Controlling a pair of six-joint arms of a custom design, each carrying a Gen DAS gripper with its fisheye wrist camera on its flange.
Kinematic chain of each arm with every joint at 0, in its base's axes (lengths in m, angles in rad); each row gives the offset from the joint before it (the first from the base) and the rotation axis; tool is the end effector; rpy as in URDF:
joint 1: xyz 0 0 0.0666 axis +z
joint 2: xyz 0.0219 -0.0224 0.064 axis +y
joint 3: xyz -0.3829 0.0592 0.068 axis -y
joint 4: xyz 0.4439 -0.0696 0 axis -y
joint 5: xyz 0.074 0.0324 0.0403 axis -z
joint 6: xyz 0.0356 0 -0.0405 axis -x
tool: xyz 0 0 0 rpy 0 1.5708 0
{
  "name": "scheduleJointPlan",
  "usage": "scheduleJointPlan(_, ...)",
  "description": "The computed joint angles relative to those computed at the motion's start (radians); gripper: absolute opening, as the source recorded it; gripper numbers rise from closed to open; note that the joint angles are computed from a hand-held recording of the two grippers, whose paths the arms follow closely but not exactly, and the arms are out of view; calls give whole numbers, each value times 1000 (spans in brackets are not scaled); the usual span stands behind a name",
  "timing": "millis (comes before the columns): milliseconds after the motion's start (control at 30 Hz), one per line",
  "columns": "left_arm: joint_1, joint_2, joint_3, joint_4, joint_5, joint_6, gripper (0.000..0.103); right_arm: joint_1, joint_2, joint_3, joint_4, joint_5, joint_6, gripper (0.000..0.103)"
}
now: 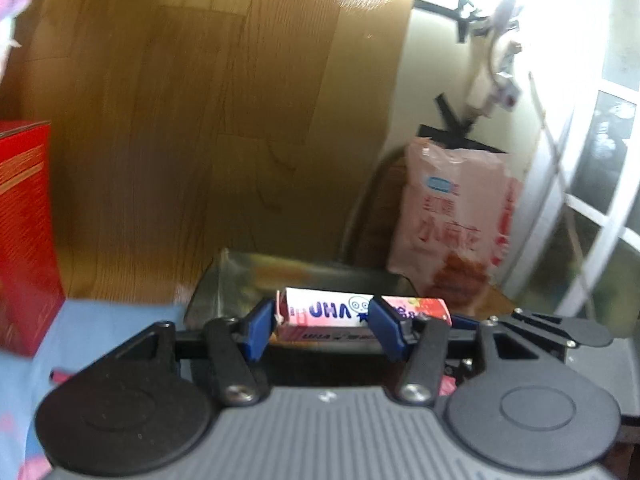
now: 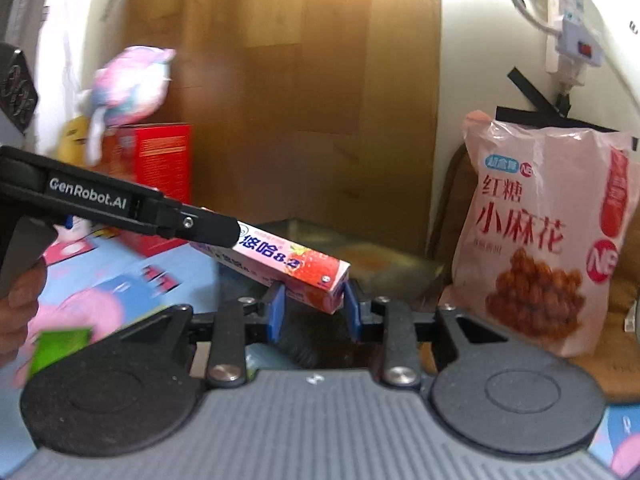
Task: Organize snacks
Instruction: 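Lower the candy box into the black box and release it, then grasp the white jelly cup with the left gripper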
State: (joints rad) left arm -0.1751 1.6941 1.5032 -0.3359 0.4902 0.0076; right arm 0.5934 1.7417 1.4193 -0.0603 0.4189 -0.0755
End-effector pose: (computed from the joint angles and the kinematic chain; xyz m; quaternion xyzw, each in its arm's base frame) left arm 0.6502 -0.1325 0.3648 0.1909 0.8279 -0.2536 0.4625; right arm 0.5669 0.3644 0.3157 -0.0951 0.8133 0.0170 0.5737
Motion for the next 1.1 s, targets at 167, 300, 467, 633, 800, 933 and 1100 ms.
scheduleJointPlan(167,-16,49,38,42,-148,-84,63,-43,-1,-11,-9,-1,-134,40)
scheduleJointPlan(300,1,124,117,-38,-233,-19,63,-59,-70,-146,87,-35,-302,59)
scheduleJointPlan(467,10,177,183,-147,-157,45,39,-76,-66,-158,34,-166,-412,64)
scheduleJointPlan(633,4,101,91,-138,-228,33,40,-63,-59,-136,-6,-183,-411,64)
scheduleJointPlan(800,34,22,-1,-95,-219,45,76,-47,-68,-148,-2,-186,-399,64)
scheduleJointPlan(933,64,-61,-118,-2,-156,66,73,-46,-112,-216,45,-212,-478,64)
scheduleJointPlan(1100,31,-42,-124,-78,-136,13,53,-51,-53,-152,-67,-309,-583,46)
